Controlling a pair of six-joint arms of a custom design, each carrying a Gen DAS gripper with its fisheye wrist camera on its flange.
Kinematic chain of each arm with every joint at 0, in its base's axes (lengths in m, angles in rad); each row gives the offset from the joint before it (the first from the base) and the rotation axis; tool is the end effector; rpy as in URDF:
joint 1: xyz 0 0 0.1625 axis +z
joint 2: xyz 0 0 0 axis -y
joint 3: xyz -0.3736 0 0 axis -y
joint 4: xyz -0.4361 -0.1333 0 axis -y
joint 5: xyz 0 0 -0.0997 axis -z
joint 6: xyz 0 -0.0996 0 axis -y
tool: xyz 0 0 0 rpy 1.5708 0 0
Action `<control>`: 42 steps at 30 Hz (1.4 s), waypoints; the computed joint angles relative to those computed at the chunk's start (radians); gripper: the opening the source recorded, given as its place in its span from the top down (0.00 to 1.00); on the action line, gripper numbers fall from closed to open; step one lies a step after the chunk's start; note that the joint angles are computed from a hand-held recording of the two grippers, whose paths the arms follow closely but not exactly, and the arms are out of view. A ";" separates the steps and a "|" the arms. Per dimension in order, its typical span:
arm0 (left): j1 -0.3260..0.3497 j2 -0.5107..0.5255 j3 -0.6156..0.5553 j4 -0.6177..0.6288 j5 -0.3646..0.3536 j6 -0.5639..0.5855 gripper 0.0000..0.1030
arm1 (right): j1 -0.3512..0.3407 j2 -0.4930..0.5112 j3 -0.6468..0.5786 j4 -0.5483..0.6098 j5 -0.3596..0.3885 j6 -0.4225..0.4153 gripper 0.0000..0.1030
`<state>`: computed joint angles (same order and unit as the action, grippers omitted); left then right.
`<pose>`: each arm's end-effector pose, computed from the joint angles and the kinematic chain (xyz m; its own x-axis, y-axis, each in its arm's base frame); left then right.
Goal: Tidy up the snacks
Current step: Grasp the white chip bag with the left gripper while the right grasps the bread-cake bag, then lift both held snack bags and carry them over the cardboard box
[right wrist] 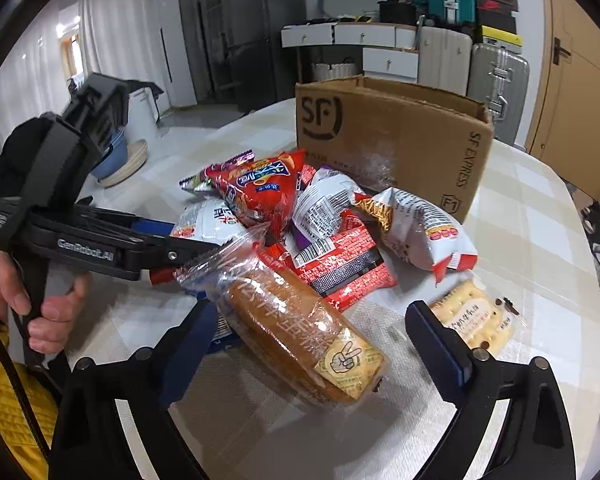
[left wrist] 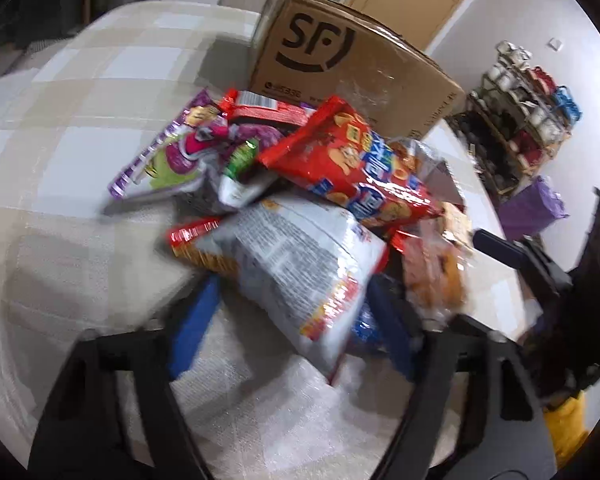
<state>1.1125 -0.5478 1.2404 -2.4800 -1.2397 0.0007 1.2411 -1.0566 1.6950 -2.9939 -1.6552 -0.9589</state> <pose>-0.1930 -0.7658 0.0080 -0.8787 0.3563 -0.3176 0.4327 0.8756 -0.2147 -0.1002 -0.6787 0.2281 -0.7180 -0.3303 0.6127 -0.6243 0.6948 -0.3571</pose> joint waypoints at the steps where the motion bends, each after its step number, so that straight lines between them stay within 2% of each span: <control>1: 0.003 -0.010 0.005 0.006 -0.008 -0.002 0.43 | 0.000 0.004 -0.011 0.020 0.003 -0.003 0.11; 5: 0.009 -0.026 0.018 0.012 -0.040 0.006 0.59 | 0.004 0.014 -0.033 0.066 -0.005 -0.011 0.24; 7: 0.013 -0.039 0.033 0.011 -0.059 0.010 0.71 | 0.004 0.016 -0.039 0.094 -0.008 -0.013 0.31; 8: 0.015 -0.042 0.035 0.012 -0.065 0.013 0.73 | 0.006 0.020 -0.047 0.113 -0.013 -0.012 0.36; 10: 0.019 -0.054 0.047 0.009 -0.080 0.029 0.74 | 0.008 0.027 -0.052 0.118 -0.025 -0.014 0.40; 14: 0.028 -0.075 0.072 -0.004 -0.104 0.035 0.77 | -0.001 0.008 -0.054 0.186 0.007 0.019 0.57; 16: 0.032 -0.097 0.094 -0.012 -0.105 0.044 0.78 | -0.003 0.003 -0.052 0.205 0.014 0.036 0.62; 20: 0.035 -0.127 0.123 -0.017 -0.103 0.047 0.78 | -0.006 -0.006 -0.040 0.203 0.023 0.052 0.63; 35: 0.045 -0.244 0.274 -0.112 -0.101 0.094 0.80 | -0.026 -0.085 0.035 0.186 0.130 0.134 0.64; 42: 0.045 -0.293 0.332 -0.146 -0.100 0.111 0.80 | -0.009 -0.097 0.052 0.170 0.133 0.133 0.64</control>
